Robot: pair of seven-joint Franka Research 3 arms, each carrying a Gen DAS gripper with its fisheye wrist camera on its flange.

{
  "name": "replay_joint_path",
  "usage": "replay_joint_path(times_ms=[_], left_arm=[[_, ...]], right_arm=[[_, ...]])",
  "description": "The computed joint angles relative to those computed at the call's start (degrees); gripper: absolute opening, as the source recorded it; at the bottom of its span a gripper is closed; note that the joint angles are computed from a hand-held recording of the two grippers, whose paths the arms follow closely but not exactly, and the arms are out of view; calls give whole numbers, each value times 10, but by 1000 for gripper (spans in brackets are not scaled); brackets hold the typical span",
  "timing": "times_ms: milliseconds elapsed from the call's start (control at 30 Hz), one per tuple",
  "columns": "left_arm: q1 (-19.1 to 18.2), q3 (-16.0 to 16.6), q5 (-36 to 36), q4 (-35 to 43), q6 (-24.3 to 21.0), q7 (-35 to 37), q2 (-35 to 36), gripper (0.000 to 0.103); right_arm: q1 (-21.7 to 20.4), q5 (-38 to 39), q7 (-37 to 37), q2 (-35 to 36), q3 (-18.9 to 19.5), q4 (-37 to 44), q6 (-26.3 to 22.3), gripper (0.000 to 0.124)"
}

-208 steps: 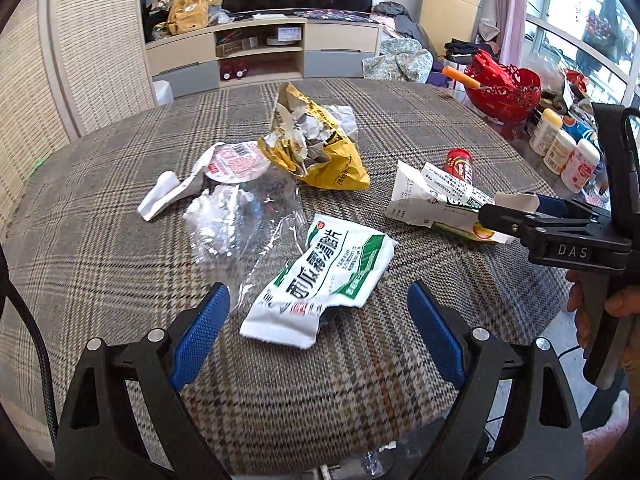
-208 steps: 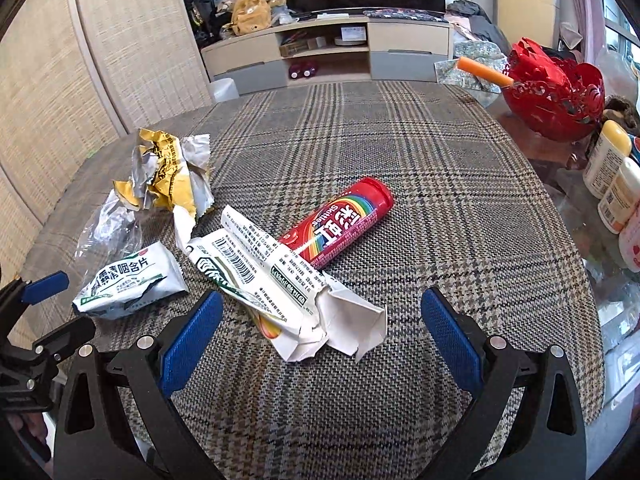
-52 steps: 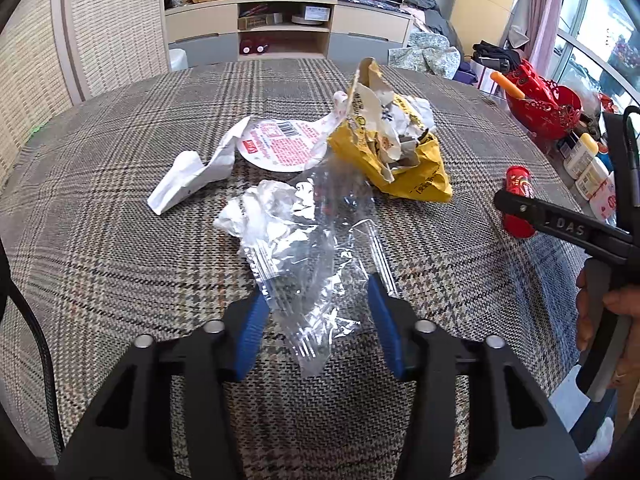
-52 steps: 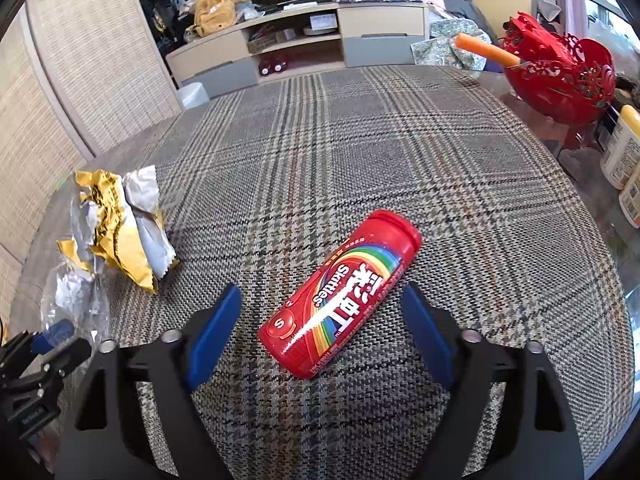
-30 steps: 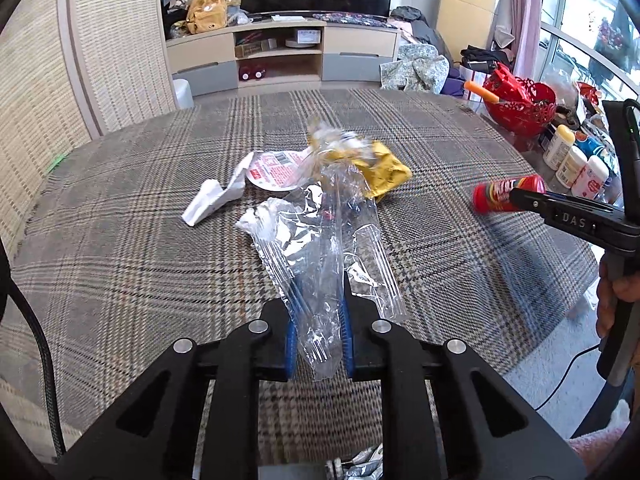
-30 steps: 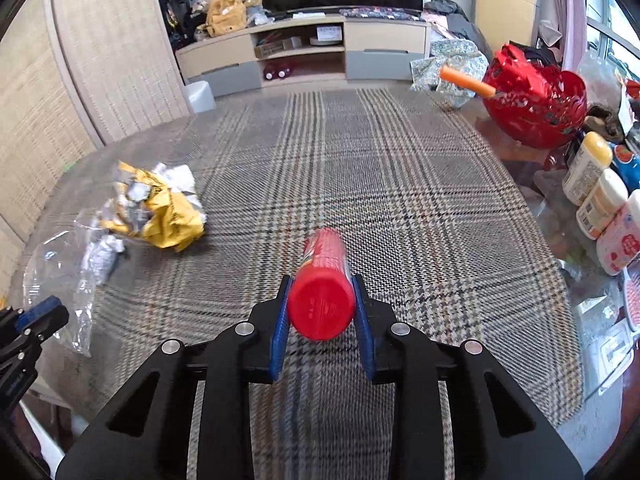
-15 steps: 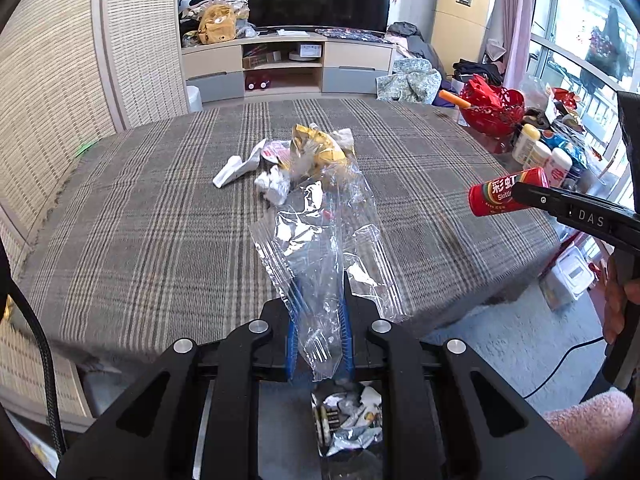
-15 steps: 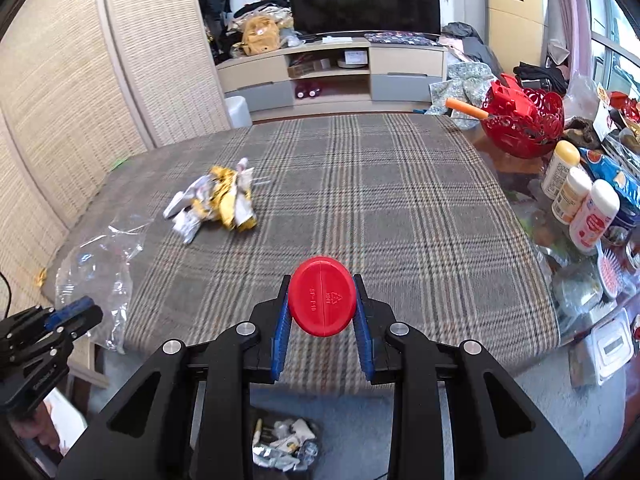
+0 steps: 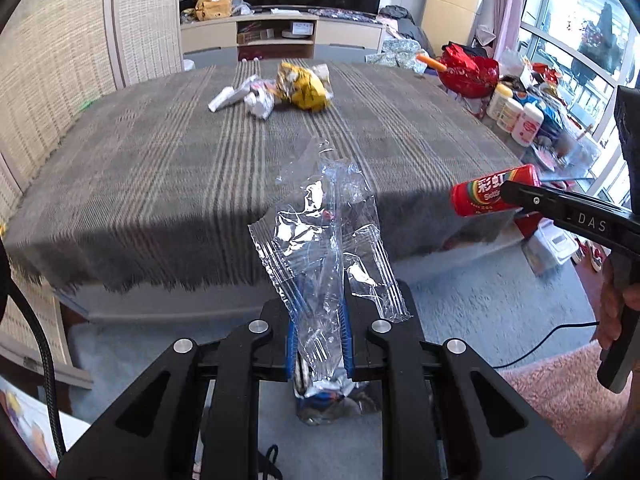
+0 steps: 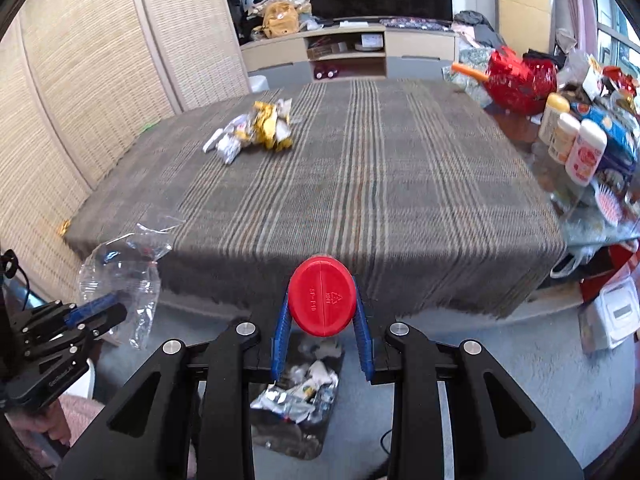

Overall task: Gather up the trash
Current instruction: 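Carry the plastic bag and red tube to the bin and open both tools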

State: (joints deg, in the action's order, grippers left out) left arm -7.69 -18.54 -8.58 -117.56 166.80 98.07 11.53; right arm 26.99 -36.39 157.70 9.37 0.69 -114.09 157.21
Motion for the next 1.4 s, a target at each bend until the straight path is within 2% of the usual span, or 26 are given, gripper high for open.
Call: replay_joint_path(times_ms=[200,333,533,767,1033,1200,1267,1333,1400], left_arm=[[4,-14,-31,-41,1,16,3,16],[-8,-5,-8,-46,-6,-5,23,16],[-2,-6,19,-31,-22,-23,66,16],[-3,-5,59,3,-41,-51,121,16],[-1,-8,85,30,-59,-69,151,17],[1,-10,88,44,-66,-76,161,23],[0,-8,92,44,-65,-80,161,30],[0,-5,95,39,-60,-84,158,45],[2,-5,96,40,-58,-87,156,48]], right_arm=[[10,37,-4,22,5,-24,23,29],[17,87,-34,49,4,-27,38,29],[37,147,-80,85,-7,-17,32,29],[42,231,-150,125,-5,0,39,29],[45,306,-206,154,-9,18,48,30],[35,351,-251,162,2,25,54,32],[40,356,-253,164,-5,29,49,35],[46,359,-248,162,-14,27,53,60],[50,360,-243,159,-21,22,59,63]])
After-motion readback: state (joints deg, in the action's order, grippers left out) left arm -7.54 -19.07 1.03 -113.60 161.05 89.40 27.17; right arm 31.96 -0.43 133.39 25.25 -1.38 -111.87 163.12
